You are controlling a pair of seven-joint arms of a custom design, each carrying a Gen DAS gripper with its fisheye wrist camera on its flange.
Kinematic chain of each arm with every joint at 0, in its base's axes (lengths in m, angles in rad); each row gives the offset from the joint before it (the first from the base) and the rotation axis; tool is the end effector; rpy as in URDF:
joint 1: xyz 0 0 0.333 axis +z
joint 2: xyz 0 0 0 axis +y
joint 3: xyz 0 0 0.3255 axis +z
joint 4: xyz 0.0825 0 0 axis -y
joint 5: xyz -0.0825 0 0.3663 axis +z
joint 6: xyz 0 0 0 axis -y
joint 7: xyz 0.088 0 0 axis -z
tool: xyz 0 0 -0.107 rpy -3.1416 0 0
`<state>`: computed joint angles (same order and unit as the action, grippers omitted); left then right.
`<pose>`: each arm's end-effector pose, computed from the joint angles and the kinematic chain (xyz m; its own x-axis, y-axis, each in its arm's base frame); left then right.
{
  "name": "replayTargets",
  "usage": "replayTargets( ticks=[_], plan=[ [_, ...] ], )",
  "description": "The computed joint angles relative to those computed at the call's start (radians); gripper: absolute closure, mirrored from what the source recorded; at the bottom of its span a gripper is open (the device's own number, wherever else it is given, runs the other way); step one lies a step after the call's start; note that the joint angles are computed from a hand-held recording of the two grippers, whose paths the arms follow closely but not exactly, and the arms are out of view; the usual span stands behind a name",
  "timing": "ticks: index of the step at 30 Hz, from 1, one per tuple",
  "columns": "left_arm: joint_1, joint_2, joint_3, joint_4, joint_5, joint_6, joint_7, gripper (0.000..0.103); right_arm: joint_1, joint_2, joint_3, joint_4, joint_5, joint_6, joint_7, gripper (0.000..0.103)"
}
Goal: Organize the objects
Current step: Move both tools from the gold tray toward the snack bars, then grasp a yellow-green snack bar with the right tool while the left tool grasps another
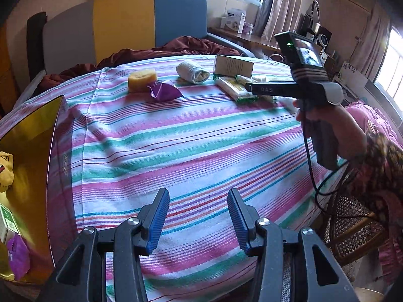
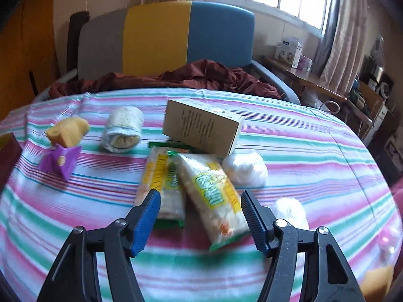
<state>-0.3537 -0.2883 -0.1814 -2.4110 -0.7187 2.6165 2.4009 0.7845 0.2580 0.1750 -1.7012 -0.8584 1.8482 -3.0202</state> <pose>0.4075 -0.2296 0.4879 -0.7591 -0.6404 0.1167 -0.5687 0.5653 -0.5976 0.4116 0.4663 0.4730 -0.4634 -0.8802 0.1028 -0.6711 0.2728 -0.6893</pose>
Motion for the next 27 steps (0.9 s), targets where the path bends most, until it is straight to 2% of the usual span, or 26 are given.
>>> replayTargets(
  ticks=[3,6,9,11,12,15,21,27],
  plan=[
    [0.004,0.007,-0.003,0.004,0.012,-0.001,-0.014,0.055,-0.023,-0.009,-0.007,-0.027,0.019,0.041,-0.014,0.042],
    [0.010,0.014,-0.015,0.005,0.040,0.011,-0.039,0.055,-0.061,-0.077,-0.015,-0.140,0.013,0.183,0.082,0.042],
    [0.009,0.025,-0.018,0.017,0.055,0.004,-0.058,0.055,-0.097,-0.124,-0.011,-0.225,0.002,0.287,0.169,0.043],
    [0.008,0.037,-0.021,0.029,0.063,0.001,-0.073,0.055,-0.106,-0.128,0.000,-0.231,-0.008,0.290,0.179,0.058],
    [0.007,0.044,-0.022,0.039,0.064,-0.005,-0.078,0.055,-0.109,-0.120,0.006,-0.222,-0.002,0.287,0.161,0.063],
    [0.008,0.066,-0.035,0.066,0.087,0.001,-0.113,0.055,-0.093,-0.081,0.019,-0.162,0.019,0.203,0.110,0.064],
    [0.004,0.137,-0.058,0.156,0.114,-0.012,-0.194,0.055,-0.047,-0.062,0.024,-0.122,0.034,0.074,0.157,0.065],
    [-0.008,0.247,-0.099,0.279,0.201,0.004,-0.326,0.055,-0.007,-0.035,0.034,-0.072,0.075,-0.067,0.205,0.063]
  ],
)
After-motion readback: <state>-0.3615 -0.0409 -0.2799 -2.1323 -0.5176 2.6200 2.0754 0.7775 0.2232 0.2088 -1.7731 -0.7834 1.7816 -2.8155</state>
